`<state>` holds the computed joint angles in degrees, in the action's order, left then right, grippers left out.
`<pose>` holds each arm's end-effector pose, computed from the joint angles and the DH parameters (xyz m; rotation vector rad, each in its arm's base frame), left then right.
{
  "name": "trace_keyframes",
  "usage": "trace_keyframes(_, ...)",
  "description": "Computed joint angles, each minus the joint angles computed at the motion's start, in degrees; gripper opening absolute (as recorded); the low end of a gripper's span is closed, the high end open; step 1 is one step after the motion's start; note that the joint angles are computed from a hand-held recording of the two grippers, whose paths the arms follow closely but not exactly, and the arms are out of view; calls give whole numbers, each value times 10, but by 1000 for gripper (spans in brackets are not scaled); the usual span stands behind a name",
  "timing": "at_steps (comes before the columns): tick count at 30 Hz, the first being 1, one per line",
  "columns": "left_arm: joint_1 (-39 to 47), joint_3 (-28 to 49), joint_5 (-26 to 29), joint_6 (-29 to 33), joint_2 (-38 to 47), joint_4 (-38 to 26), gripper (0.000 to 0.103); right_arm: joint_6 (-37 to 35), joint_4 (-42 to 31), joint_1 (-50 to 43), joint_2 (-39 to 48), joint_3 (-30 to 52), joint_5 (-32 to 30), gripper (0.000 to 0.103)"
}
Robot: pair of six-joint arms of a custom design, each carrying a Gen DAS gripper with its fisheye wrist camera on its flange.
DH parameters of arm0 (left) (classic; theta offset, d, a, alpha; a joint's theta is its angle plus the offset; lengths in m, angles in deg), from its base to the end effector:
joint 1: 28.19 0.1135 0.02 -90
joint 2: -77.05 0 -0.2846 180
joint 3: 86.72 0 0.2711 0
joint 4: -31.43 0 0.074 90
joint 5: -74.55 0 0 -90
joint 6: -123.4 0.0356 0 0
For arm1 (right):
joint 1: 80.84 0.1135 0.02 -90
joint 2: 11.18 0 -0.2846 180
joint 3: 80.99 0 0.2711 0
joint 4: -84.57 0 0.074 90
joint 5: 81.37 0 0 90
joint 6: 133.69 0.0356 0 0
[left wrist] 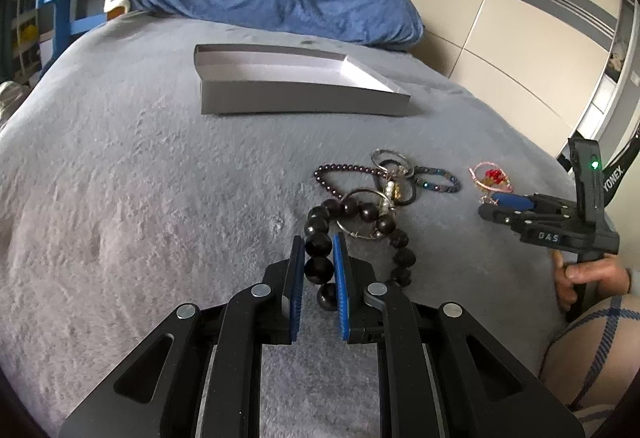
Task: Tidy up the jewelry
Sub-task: 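Grasp the gold ring brooch with the right tool, then carry the brooch and bracelet into the tray and open both tools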
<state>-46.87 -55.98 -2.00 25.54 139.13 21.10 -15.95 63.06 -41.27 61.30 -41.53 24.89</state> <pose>0.1863 -0.0717 0.1518 0.3414 2.3015 -0.5059 0.1793 0.1353 0.1491 -0.1424 2.4699 0.1441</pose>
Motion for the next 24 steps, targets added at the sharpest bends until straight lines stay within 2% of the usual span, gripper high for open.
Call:
trace_keyframes(9, -13, 17, -13, 22, -43, -42, 15, 3, 15, -11, -68, -29, -55, 53)
trace_keyframes(15, 6, 66, 8, 38, -46, -71, 15, -8, 27, -21, -88, 4, -100, 53)
trace_keyframes(20, 18, 124, 22, 48, -14, -75, 15, -36, 38, -50, -44, 69, -134, 53)
trace_keyframes(24, 25, 183, 22, 68, 30, -73, 15, -67, 46, -88, 29, 146, -164, 53)
